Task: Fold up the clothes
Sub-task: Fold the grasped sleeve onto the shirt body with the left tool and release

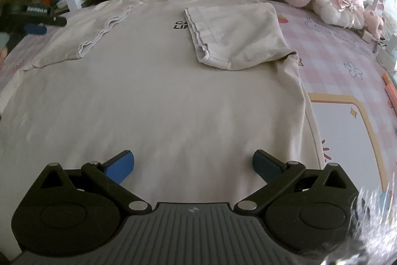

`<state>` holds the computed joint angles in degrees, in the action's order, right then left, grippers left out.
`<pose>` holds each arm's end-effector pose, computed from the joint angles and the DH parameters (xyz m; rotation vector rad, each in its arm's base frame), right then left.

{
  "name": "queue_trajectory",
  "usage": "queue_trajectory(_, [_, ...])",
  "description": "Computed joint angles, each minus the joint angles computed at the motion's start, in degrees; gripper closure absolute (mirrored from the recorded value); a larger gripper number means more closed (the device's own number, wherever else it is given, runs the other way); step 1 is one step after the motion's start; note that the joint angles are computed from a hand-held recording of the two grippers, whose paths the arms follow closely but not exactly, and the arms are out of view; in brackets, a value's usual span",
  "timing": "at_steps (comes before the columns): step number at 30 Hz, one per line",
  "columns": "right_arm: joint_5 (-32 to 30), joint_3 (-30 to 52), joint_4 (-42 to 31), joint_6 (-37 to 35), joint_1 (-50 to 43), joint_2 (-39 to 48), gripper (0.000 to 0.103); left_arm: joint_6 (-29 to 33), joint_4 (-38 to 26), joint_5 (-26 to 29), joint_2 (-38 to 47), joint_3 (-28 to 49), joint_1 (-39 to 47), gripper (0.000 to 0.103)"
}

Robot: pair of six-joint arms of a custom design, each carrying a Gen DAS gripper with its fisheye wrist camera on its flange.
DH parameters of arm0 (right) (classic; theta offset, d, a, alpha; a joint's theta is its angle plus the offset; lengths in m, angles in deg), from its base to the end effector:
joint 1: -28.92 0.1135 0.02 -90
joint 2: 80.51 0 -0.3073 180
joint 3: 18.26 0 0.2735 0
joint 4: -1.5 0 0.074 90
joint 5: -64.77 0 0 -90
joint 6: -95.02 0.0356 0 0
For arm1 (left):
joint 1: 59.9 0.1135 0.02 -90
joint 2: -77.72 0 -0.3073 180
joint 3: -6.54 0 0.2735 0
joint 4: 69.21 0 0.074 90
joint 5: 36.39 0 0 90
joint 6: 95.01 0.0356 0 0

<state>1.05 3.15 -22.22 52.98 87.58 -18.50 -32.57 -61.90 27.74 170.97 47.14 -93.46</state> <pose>0.0807 0.1023 0.1114 -0.1011 2.5131 0.1087 0.2401 -0.1407 0.1275 -0.0944 2.2635 -0.0250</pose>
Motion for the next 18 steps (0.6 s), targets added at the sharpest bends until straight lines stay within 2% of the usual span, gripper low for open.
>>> queue_trajectory(2, [0.28,0.03,0.11,-0.15,0.36,0.35,0.0,1.3,-0.64,2.26,1.94,2.19,4.8,0.047])
queue_trajectory(4, [0.69,0.19,0.13,0.04,0.88,0.97,0.0,1.59,-3.5,5.63,4.33,5.61,9.66,0.052])
queue_trajectory(8, [1.9,0.86,-0.17,1.52,2.35,2.93,0.0,-0.67,-6.69,14.76,8.44,9.72,16.63,0.054])
queue_trajectory(11, [2.06,1.17,-0.09,2.13,2.27,3.72,0.0,1.46,-5.54,13.86,10.1,9.52,16.13,0.061])
queue_trajectory(12, [2.27,1.4,-0.18,2.68,2.45,4.19,0.0,2.28,-4.85,13.28,10.38,9.24,15.73,0.075])
queue_trajectory(13, [2.5,1.64,-0.31,3.28,2.65,4.66,0.0,3.14,-4.16,13.88,10.48,8.92,15.71,0.093])
queue_trajectory(15, [2.92,2.07,-0.29,4.23,2.8,5.69,0.0,4.71,-4.23,16.33,10.43,9.11,16.04,0.099])
queue_trajectory(18, [3.26,2.55,-0.02,5.09,2.59,6.94,0.0,6.45,-4.53,14.59,10.68,9.66,16.06,0.101])
